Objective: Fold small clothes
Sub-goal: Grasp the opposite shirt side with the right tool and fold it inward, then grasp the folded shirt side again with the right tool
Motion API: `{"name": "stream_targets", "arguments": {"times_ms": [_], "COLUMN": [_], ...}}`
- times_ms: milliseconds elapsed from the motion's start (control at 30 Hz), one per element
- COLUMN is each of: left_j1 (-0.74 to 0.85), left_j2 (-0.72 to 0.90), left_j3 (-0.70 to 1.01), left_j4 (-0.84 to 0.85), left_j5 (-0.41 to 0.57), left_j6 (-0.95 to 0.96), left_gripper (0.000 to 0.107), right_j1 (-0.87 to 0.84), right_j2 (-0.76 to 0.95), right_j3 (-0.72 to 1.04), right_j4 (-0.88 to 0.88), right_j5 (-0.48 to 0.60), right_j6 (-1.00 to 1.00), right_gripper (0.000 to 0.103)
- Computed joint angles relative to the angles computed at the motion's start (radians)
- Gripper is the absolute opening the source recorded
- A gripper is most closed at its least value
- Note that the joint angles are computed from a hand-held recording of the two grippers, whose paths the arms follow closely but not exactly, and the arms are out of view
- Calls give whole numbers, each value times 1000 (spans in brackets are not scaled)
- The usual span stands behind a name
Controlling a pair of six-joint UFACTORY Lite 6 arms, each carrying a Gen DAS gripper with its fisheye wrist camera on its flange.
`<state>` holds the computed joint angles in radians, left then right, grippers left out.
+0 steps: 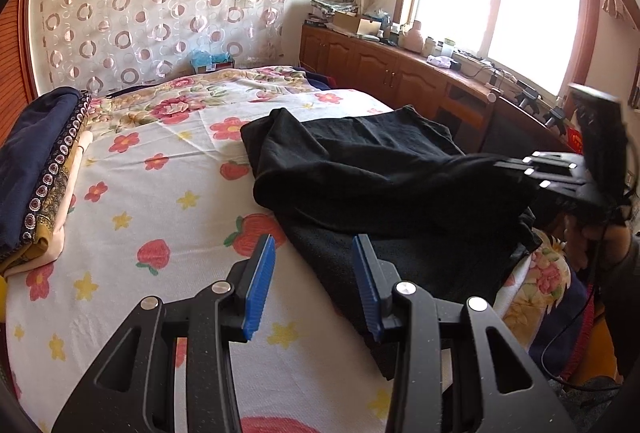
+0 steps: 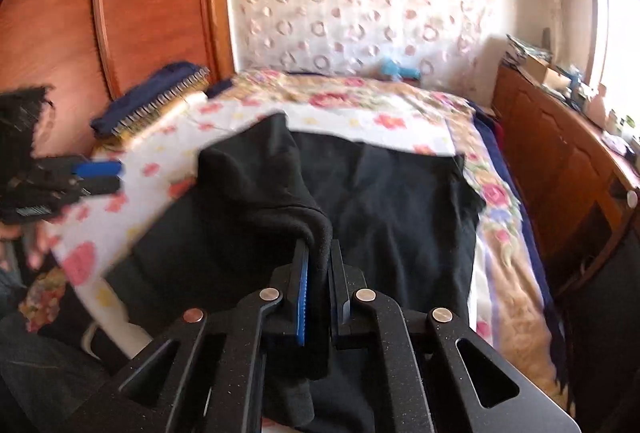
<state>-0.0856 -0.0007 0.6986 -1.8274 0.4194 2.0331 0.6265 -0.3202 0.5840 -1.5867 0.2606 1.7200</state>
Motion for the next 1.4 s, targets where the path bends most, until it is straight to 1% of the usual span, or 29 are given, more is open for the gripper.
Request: {"name": "stream_targets", "arguments": {"times_ms": [33,67,100,133,167,200,233,267,333,367,433,600,700,767,900,967,1000,1033,1067,1100,1167,1233,1333,1400], "left_j1": [0,-2,-2,-4,-5,-7,-7,-8,-7,-7,-7,-17,-32,-46,-70,-79,-81,-81,-81,-80,-77,-75,-74,-73], "left_j2": [0,0,1,1,1,4,5,7,8,7,7,10,25,35,36,30,27,24,22,21,21,16,3,-21], "left_j3": [0,-1,-1,-1,0,2,3,6,7,6,3,-4,-3,-6,-19,-26,-29,-32,-34,-35,-34,-38,-46,-62], "left_j4": [1,3,4,4,7,6,8,9,12,12,10,-7,-34,-51,-79,-89,-90,-91,-91,-91,-88,-99,-131,-173], "left_j5": [1,1,0,-2,-2,-4,-3,-3,-2,0,2,1,-3,-6,-15,-19,-20,-19,-20,-20,-18,-16,-14,-12], "left_j6": [0,-1,-1,-3,-6,-6,-7,-8,-10,-10,-6,8,29,46,75,82,83,83,82,80,75,81,104,143], "left_gripper": [41,41,41,41,41,41,41,41,41,41,41,41,41,41,41,41,41,41,41,41,41,41,41,41], "right_j1": [-1,0,9,18,23,38,40,46,80,95,80,125,180,155,70,46,40,33,42,53,81,108,137,140], "right_j2": [17,27,33,35,33,26,24,25,39,45,55,37,92,128,179,188,176,171,157,134,101,56,-36,-104], "right_j3": [2,0,-7,-8,-14,-25,-21,-16,-10,-10,-10,-13,25,46,81,88,78,79,69,51,22,-1,-31,-47], "right_j4": [-6,-19,-43,-57,-91,-121,-118,-79,30,57,105,206,214,207,186,153,120,99,87,75,-7,-32,9,101], "right_j5": [-5,-9,-1,4,-5,-8,-19,-24,10,27,24,110,215,216,130,97,81,64,66,76,77,103,157,167], "right_j6": [11,30,68,89,123,154,143,92,-36,-76,-162,-278,-273,-261,-249,-202,-160,-142,-129,-120,-52,-29,-58,-155], "right_gripper": [11,13,18,29,36,46,50,51,53,53,53,56,57,57,57,57,46,19,11,11,10,9,9,9]}}
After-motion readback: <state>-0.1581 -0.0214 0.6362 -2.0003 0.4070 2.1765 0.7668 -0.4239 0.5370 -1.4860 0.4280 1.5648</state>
